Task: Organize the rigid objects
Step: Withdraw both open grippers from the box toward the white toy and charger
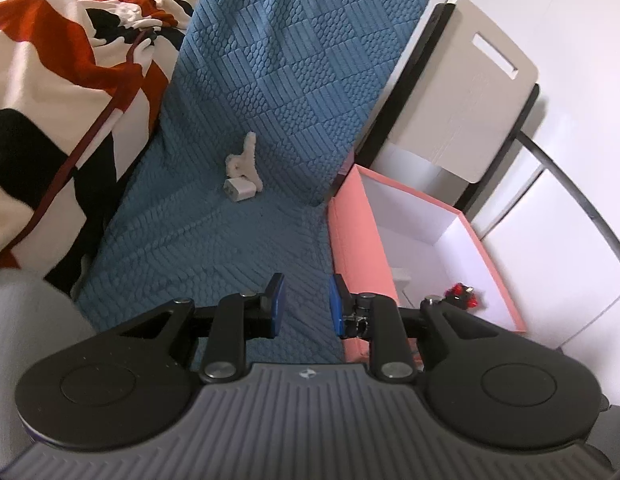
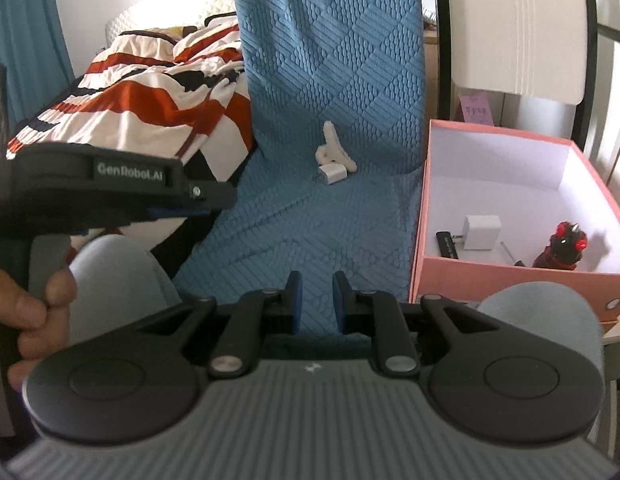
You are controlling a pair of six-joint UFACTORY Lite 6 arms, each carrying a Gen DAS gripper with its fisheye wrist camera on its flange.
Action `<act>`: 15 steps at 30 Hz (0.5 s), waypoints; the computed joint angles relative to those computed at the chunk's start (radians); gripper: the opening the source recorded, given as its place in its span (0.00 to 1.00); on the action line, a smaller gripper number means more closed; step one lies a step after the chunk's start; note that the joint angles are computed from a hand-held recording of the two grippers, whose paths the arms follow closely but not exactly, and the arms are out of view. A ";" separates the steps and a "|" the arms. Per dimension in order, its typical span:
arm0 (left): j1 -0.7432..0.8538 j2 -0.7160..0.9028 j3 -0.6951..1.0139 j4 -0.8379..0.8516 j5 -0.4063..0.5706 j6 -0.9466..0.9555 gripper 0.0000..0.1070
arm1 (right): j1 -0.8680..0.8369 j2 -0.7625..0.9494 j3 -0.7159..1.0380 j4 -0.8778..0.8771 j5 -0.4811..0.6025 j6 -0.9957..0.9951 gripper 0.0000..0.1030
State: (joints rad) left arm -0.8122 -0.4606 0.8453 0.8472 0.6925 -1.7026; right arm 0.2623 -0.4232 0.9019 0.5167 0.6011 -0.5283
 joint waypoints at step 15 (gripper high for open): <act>0.436 0.330 -0.037 0.321 -0.494 -0.135 0.25 | 0.048 0.409 0.147 0.268 -0.211 -0.282 0.20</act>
